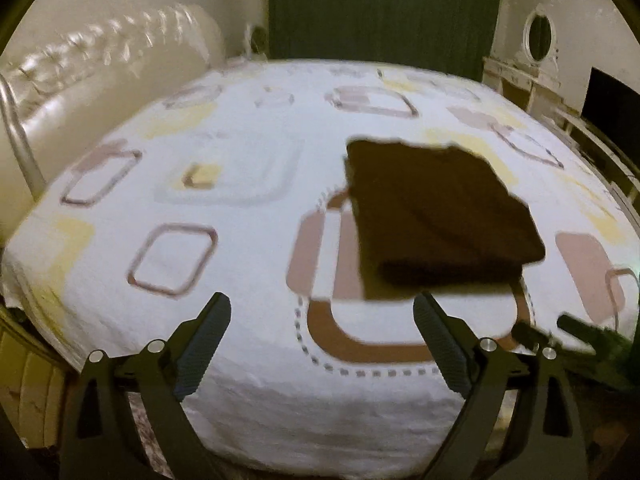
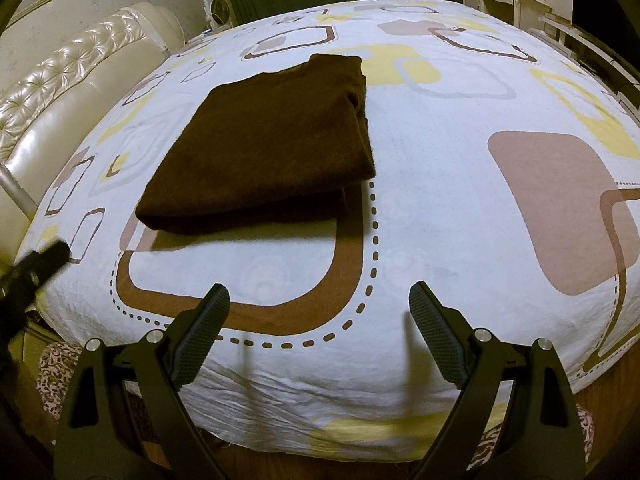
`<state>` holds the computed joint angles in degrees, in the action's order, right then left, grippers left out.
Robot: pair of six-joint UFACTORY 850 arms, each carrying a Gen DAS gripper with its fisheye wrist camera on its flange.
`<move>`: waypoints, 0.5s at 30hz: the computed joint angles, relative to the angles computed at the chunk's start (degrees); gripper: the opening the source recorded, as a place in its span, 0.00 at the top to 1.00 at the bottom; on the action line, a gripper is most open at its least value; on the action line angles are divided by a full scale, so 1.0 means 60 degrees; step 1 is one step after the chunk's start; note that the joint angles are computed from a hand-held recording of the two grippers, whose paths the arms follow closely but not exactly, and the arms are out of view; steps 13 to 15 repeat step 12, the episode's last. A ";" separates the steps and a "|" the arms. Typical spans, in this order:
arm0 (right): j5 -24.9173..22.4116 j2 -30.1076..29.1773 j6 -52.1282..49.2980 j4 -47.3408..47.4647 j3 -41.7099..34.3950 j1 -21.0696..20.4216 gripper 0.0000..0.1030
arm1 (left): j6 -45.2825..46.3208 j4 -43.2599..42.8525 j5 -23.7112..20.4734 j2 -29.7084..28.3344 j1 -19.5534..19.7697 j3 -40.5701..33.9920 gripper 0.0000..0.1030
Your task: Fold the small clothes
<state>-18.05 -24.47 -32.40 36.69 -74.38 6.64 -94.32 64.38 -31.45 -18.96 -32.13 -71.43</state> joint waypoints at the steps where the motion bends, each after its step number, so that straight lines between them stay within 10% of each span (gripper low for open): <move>1: -0.0005 -0.0002 0.0006 -0.0010 0.0010 0.0000 0.11 | -0.0207 0.0335 0.0345 0.0114 0.0060 0.0078 0.11; 9: -0.0649 -0.0445 -0.0634 0.0996 -0.0934 -0.0362 0.11 | 0.1619 -0.0551 0.1596 -0.0509 0.1693 -0.1093 0.11; 15: -0.0774 -0.1339 0.0318 0.0203 -0.2500 -0.0623 0.11 | 0.2535 -0.1178 0.0893 -0.1673 0.2651 -0.2522 0.11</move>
